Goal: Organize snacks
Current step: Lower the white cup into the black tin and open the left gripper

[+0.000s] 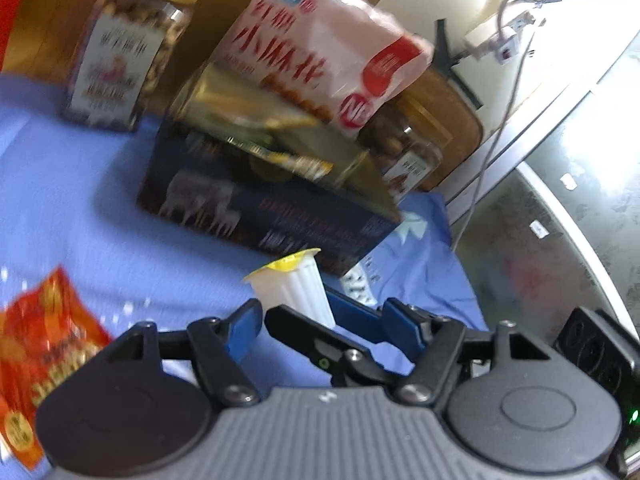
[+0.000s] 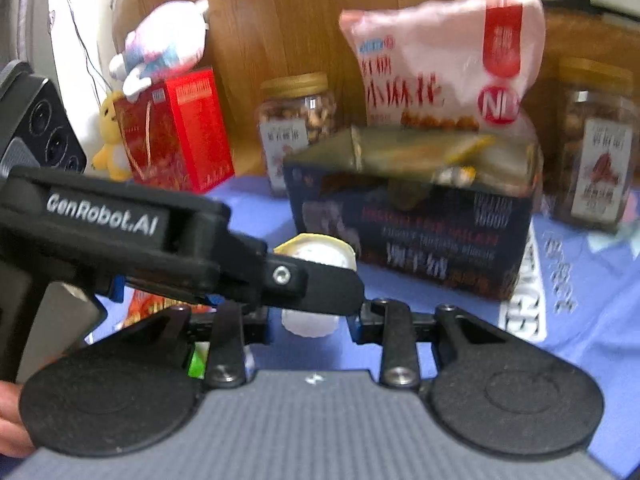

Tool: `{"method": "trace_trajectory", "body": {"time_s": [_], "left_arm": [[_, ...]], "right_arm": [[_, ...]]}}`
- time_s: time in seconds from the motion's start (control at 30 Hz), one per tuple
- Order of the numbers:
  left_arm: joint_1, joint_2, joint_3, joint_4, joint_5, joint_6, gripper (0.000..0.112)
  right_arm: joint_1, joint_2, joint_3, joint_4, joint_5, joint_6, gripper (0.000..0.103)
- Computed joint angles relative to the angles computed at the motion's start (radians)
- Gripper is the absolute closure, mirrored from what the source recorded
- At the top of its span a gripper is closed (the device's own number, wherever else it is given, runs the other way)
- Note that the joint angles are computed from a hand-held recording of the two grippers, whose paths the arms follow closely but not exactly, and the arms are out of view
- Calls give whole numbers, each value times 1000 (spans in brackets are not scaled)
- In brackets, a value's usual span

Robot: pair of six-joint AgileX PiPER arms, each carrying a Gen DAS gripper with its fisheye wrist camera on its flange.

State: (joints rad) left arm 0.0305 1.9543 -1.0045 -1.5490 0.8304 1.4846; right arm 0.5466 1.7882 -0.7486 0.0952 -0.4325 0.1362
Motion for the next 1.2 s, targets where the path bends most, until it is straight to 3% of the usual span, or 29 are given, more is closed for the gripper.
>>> {"method": "trace_trajectory", "body": {"time_s": [0.2,0.37,0.53,0.77,1.0,1.07,1.2], "left_arm": [[-56,-20,-100,21,-28,-36,45],[-129,43,-245,46,-63,-84,45],[-201,106,-356,53,-133,-110,42],[-225,189,-461,95,-149,-185,42],[-246,159,-414,59,-208,-129,43],[-252,115,-363,26,-265,-78,43],[-250,18,-236,-75,-350,70,40]], "right_arm": [[-28,-20,-18,105,-56,-118,68],[-92,4,-79,170,-50,-193,68],[-121,53,-115,274,-95,-303,68],[-142,116,-155,309,-124,-338,67],[-114,141,-139,410,-213,-447,65],[-102,142,-116,436,-281,-458,51],[-113,109,-62,386,-320,-381,44]]}}
